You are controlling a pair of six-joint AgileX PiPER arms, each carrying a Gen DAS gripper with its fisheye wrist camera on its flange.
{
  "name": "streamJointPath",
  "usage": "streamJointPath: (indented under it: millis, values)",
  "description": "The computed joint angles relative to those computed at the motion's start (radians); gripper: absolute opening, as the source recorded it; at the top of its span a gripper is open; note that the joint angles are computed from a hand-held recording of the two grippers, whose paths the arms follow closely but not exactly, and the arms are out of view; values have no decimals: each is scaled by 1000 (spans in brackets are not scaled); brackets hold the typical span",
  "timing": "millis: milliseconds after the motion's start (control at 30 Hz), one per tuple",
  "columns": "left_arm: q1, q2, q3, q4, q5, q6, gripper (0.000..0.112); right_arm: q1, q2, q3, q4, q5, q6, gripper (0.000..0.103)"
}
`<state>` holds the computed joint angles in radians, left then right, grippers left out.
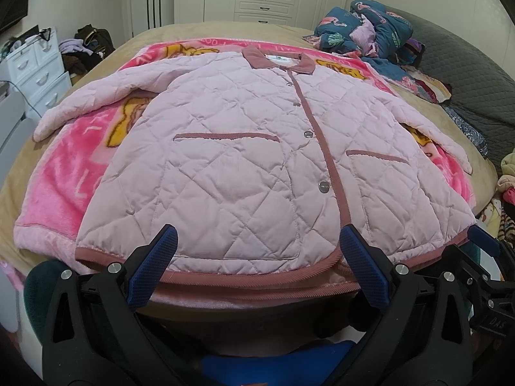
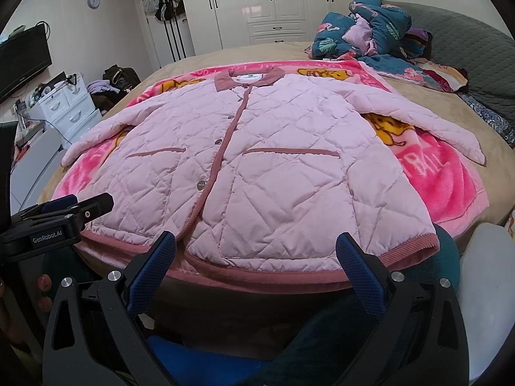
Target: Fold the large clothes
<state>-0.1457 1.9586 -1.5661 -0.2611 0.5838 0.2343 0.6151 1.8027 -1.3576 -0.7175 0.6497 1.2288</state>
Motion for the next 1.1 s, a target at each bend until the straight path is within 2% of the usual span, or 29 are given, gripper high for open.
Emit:
streamJointPath:
  millis: [1100]
  values:
    - [12,-1,9,-1,-4,12,95,-21,15,-4,44,-23,-37,99]
